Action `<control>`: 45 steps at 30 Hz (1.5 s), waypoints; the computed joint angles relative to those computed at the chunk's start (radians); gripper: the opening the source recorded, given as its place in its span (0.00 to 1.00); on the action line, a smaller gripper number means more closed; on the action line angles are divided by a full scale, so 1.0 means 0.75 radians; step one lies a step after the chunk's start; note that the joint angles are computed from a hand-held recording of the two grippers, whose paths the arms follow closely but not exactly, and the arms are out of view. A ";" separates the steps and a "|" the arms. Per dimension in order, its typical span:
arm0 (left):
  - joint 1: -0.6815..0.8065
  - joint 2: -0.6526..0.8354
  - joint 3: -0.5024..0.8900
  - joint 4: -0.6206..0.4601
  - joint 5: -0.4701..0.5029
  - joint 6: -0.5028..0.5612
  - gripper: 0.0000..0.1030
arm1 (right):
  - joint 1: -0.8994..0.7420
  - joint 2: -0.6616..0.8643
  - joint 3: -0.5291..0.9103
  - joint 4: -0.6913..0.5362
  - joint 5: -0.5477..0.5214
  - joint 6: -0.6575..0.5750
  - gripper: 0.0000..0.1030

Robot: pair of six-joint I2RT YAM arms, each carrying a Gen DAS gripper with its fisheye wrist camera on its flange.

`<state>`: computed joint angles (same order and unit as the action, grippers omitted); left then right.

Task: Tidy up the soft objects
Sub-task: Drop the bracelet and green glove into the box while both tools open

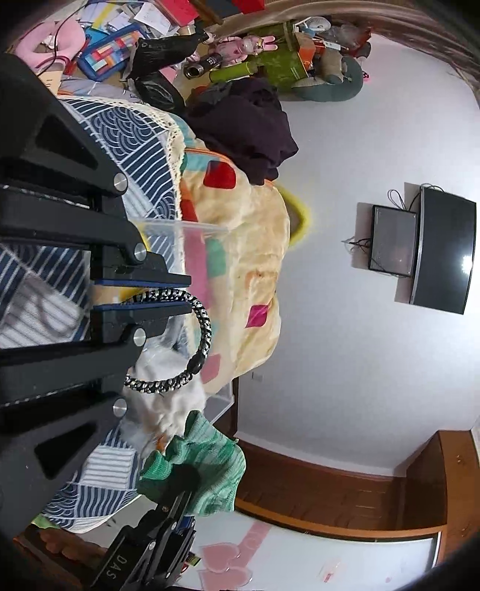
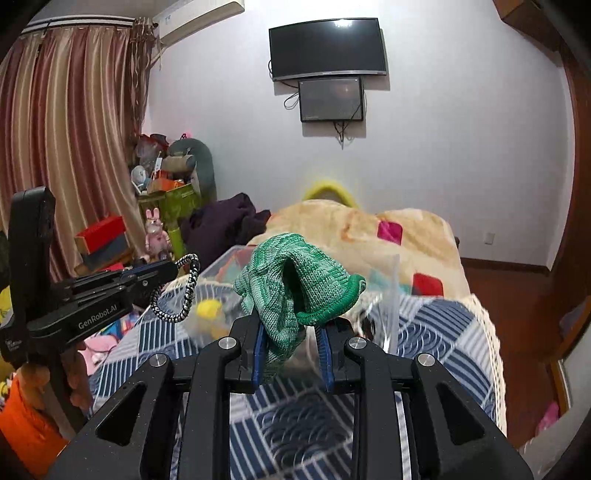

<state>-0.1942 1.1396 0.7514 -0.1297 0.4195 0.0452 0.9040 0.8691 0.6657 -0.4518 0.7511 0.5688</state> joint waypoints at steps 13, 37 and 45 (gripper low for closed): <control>-0.056 0.346 0.126 0.123 -0.149 -0.057 0.05 | -0.245 0.290 0.039 0.174 -0.269 -0.110 0.21; -0.012 0.097 0.061 -0.103 0.033 0.067 0.09 | 0.025 0.182 0.126 -0.157 0.037 0.037 0.61; 0.049 -0.273 0.002 -0.241 0.136 0.066 0.45 | 0.360 0.068 0.233 -0.437 0.347 0.264 0.66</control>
<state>-0.1578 0.9347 0.7532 -0.3105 0.5212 0.0947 1.1743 0.9204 0.8404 -0.7798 1.0112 0.7665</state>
